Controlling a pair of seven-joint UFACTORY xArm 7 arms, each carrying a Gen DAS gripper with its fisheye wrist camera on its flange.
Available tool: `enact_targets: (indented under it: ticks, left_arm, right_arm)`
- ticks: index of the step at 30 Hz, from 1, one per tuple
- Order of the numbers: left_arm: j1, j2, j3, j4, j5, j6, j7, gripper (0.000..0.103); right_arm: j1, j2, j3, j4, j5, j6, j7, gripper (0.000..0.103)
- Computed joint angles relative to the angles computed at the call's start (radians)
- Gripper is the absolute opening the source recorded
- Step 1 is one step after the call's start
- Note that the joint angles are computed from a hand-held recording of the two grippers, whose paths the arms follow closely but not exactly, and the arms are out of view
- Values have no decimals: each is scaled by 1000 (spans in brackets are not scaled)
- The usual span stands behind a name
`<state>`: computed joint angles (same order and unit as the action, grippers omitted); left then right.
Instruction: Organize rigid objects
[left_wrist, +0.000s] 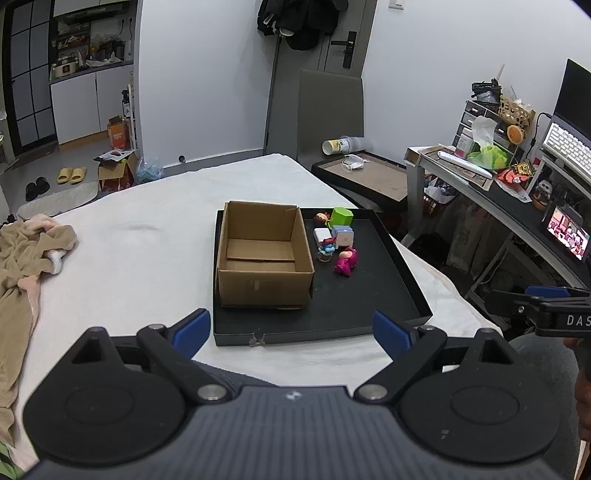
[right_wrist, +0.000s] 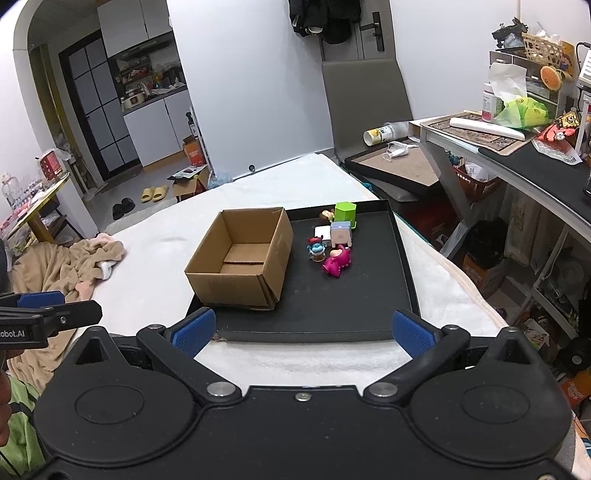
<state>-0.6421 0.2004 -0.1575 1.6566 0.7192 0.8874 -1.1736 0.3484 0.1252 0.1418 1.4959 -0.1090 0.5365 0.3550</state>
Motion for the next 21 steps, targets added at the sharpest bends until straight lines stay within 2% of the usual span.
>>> enact_targets:
  ticks: [5,10,16,21]
  left_arm:
    - [5,0,3,-11,1,-14,-5,94]
    - [22,2,16,-45,22,-72,-51,94]
    - [39,28,31,-46,19,-92,-47,94]
    - [54,55,52,-36,10,-114,-37,94]
  right_arm:
    - [-1,8,2,1,8,-5,-19,103]
    - [0,29,-2,1,10,-24,-26,103]
    - [-9,67,-8,3,27,-72,-29,103]
    - [-5,130,-23,55,14,-81,-29,103]
